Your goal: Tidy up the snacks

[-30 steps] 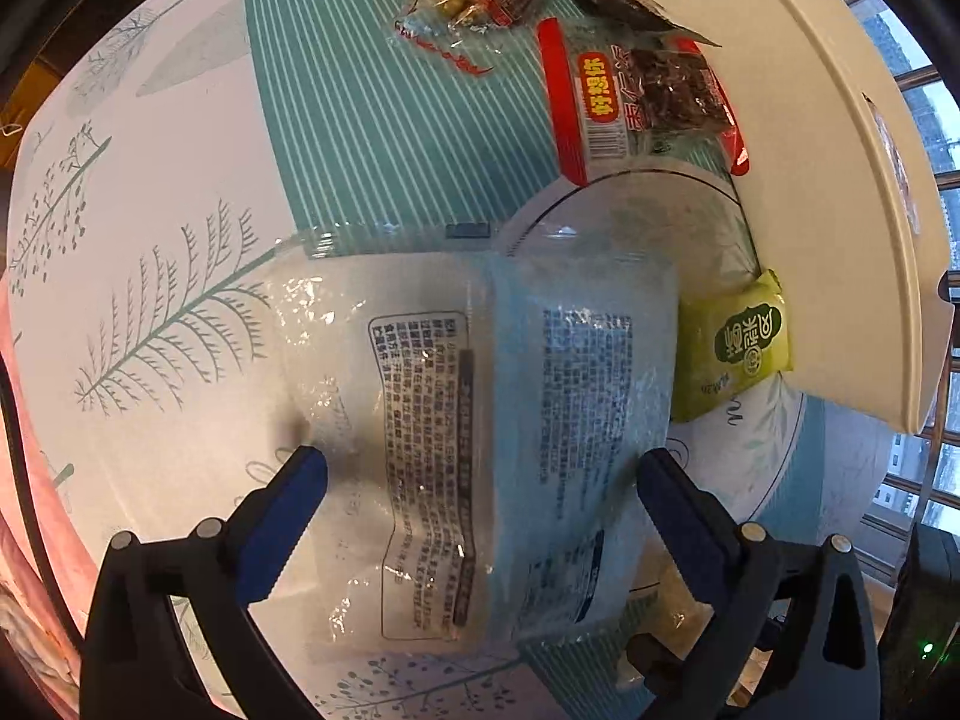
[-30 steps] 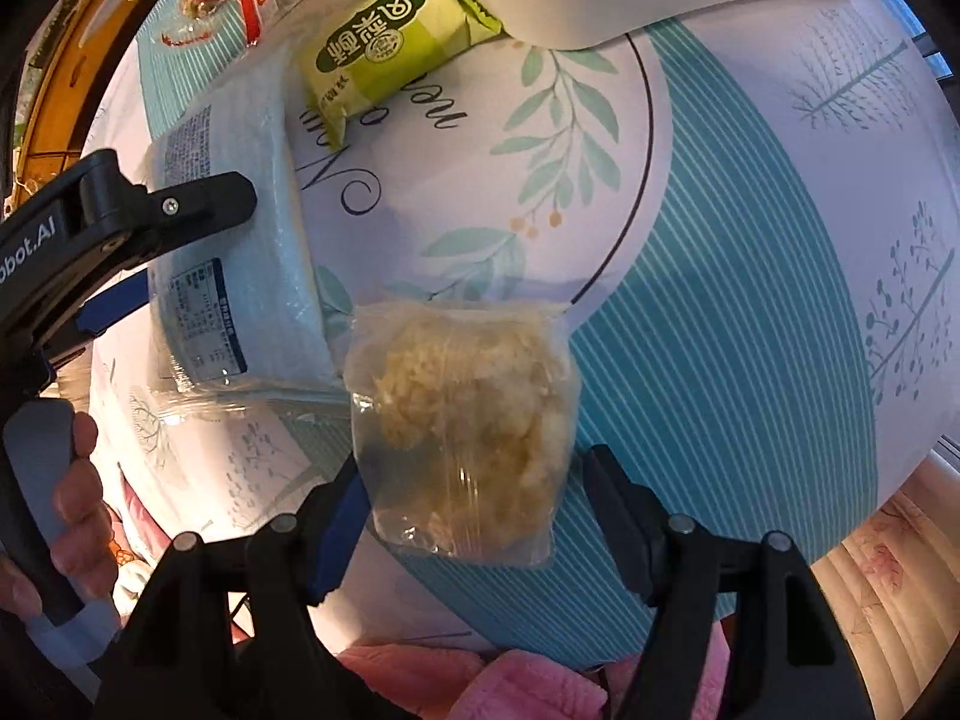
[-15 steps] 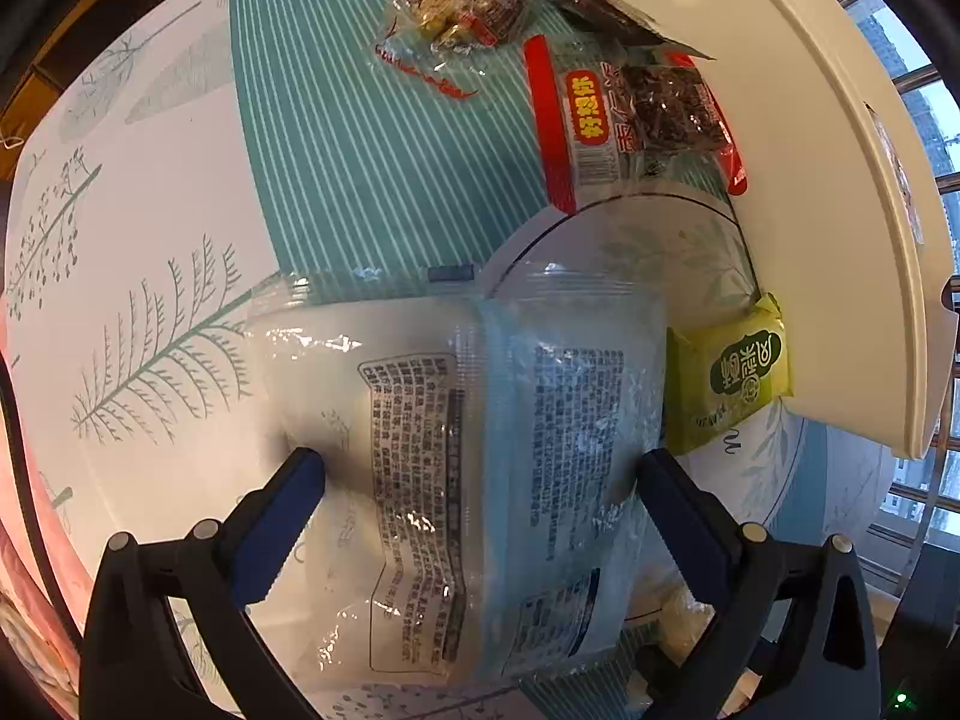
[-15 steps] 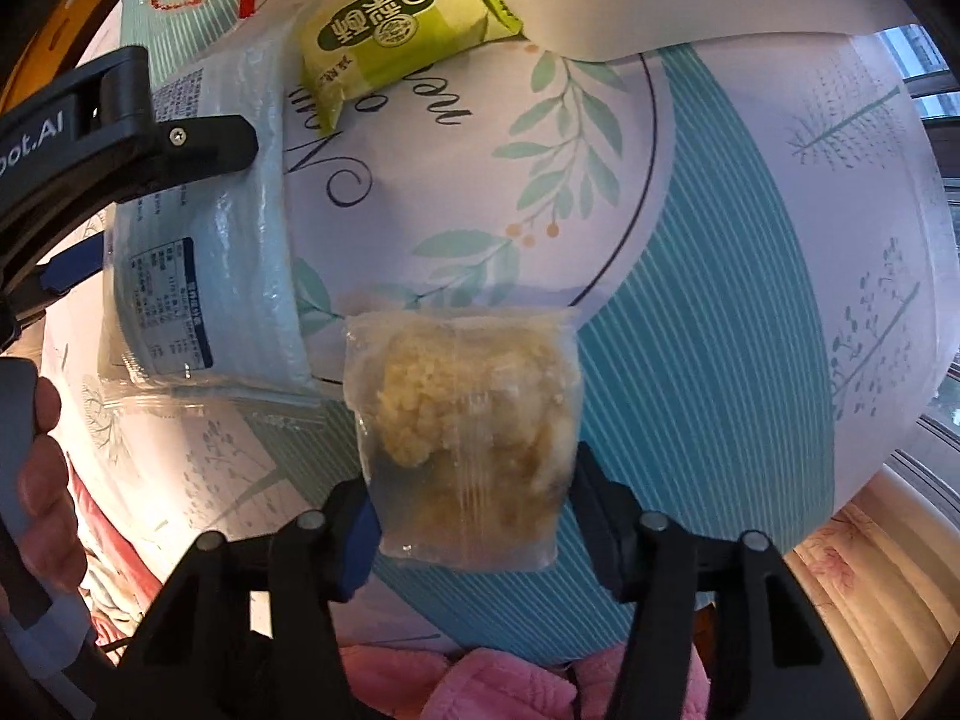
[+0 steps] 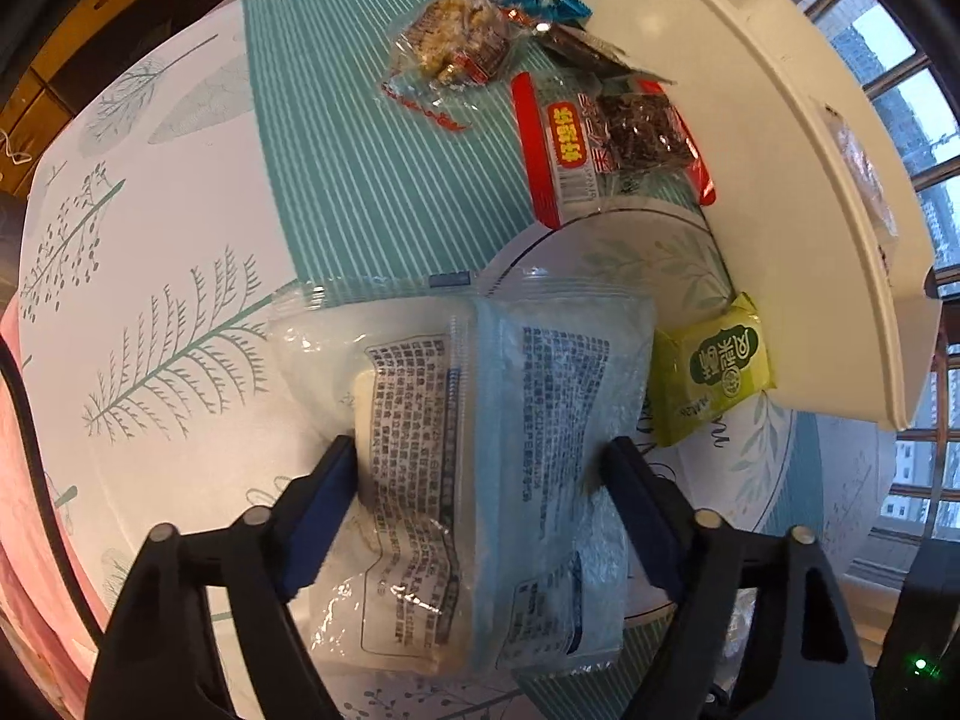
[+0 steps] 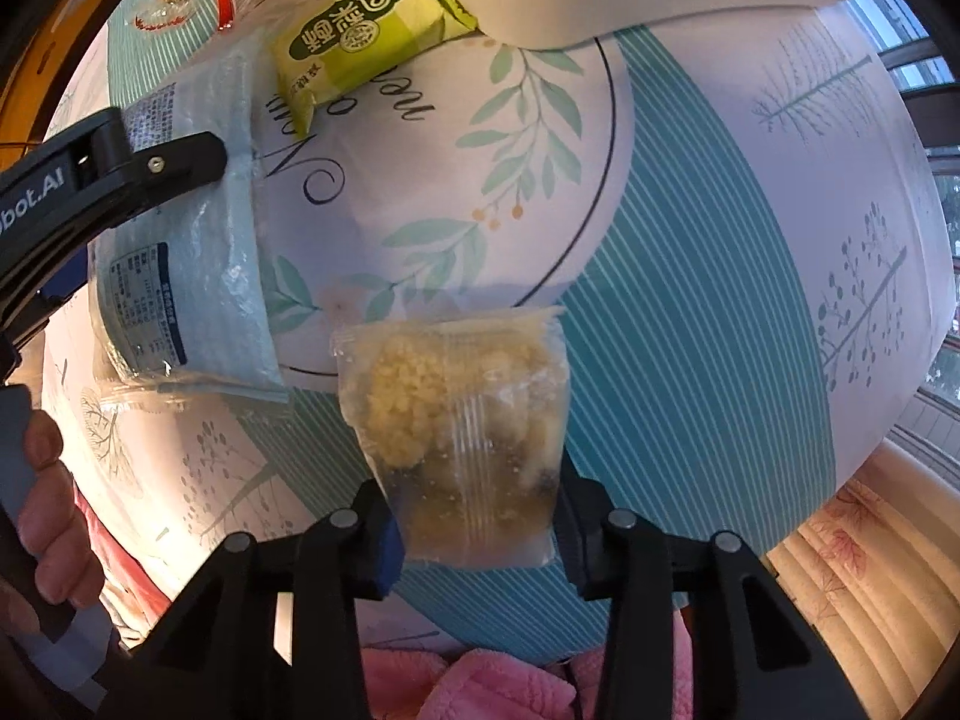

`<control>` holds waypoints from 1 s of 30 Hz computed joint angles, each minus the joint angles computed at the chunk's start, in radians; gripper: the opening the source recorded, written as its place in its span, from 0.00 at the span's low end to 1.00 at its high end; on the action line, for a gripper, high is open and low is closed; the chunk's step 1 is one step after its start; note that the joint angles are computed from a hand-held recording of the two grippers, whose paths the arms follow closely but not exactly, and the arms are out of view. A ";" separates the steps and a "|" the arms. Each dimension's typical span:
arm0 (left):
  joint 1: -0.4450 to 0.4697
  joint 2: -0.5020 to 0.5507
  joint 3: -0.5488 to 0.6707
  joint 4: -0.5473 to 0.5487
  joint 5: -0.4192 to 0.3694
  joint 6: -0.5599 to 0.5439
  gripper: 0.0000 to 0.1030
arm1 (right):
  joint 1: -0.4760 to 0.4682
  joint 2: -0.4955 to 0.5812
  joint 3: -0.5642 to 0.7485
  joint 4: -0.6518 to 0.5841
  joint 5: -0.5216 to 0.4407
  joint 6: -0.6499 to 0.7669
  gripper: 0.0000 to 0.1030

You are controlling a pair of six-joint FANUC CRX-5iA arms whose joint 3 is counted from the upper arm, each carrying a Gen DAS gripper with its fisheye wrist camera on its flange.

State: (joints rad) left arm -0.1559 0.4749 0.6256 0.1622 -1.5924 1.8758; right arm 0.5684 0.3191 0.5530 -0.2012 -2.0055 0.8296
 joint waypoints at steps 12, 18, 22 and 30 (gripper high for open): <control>0.046 -0.143 -0.190 0.054 0.121 0.025 0.43 | -0.014 -0.060 -0.075 -0.004 0.027 -0.035 0.37; 0.054 -0.190 -0.209 0.031 0.129 0.015 0.07 | 0.003 -0.078 -0.077 0.016 0.038 -0.057 0.37; 0.054 -0.190 -0.192 0.025 0.119 0.012 0.06 | 0.003 -0.108 -0.096 0.031 0.042 -0.070 0.37; 0.075 -0.250 -0.230 0.064 0.151 0.025 0.04 | -0.019 -0.140 -0.088 0.048 0.032 -0.085 0.37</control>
State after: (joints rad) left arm -0.0811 0.2247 0.3955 0.2267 -1.4409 1.9013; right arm 0.5493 0.1788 0.4654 -0.1534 -1.9730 0.7442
